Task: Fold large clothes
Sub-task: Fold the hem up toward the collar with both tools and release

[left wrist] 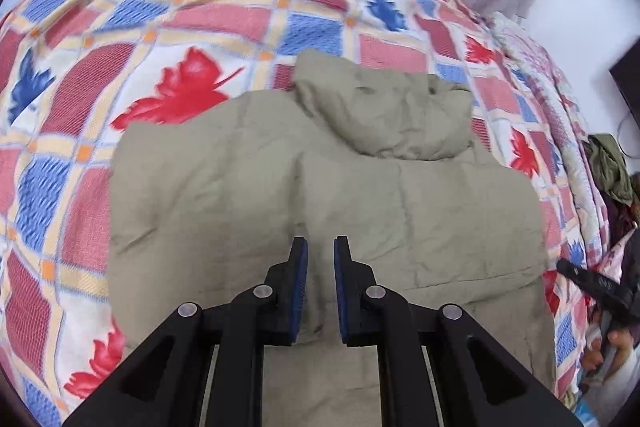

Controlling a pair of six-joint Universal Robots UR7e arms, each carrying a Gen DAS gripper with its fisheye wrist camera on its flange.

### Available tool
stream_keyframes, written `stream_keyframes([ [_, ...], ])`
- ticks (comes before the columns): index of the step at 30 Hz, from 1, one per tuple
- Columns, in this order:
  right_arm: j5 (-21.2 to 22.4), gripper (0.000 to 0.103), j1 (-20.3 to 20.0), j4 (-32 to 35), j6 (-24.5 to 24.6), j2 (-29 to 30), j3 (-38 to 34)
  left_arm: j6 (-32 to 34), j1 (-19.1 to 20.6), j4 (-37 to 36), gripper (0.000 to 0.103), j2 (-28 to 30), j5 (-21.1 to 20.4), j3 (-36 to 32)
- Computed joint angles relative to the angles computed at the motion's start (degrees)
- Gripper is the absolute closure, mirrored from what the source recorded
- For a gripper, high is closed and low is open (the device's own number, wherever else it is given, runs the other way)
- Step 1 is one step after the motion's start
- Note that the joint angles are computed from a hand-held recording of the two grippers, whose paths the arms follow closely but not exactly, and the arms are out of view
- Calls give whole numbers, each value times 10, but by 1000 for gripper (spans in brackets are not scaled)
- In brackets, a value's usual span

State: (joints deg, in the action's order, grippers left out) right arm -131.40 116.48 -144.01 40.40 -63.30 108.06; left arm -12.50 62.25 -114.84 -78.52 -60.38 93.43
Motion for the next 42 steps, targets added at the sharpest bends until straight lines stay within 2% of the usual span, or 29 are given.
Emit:
stream_keyframes([
  [1,-8,81,-3,5,-4,3,-9,1,-3,-3,89,9,-6,-3],
  [3,-7,81,-15,-11,-23,11,-21,-1,-5,-3,89,29,-16,-8],
  [5,11,81,-32,-13,-40,24,-37,-11,-3,4,89,47,-7,-6],
  [7,37,81,-53,-1,-29,36,-47,-26,4,22,89,64,17,-4],
  [9,47,81,-64,-4,-19,48,-47,-35,19,24,89,68,0,-4],
  [11,45,81,-67,-19,-23,57,-43,-29,23,16,89,67,-7,-3],
  [14,35,81,-66,-22,-36,67,-44,-1,21,11,89,69,5,4],
  [16,22,84,-64,-13,-49,73,-47,8,16,8,89,66,16,12],
  [19,-3,84,-57,18,-63,82,-61,-11,10,27,89,67,28,5],
  [22,-24,84,-47,57,-44,83,-75,-27,-1,41,89,59,56,5],
  [25,-30,81,-37,61,-25,73,-72,-29,-11,58,89,45,69,7],
  [29,-8,80,-27,50,3,53,-56,-36,-24,87,89,20,70,17],
  [34,10,66,-8,72,41,40,-48,-59,-44,123,89,-16,75,38],
  [42,44,66,18,86,98,30,-21,-97,-65,173,89,-66,66,63],
])
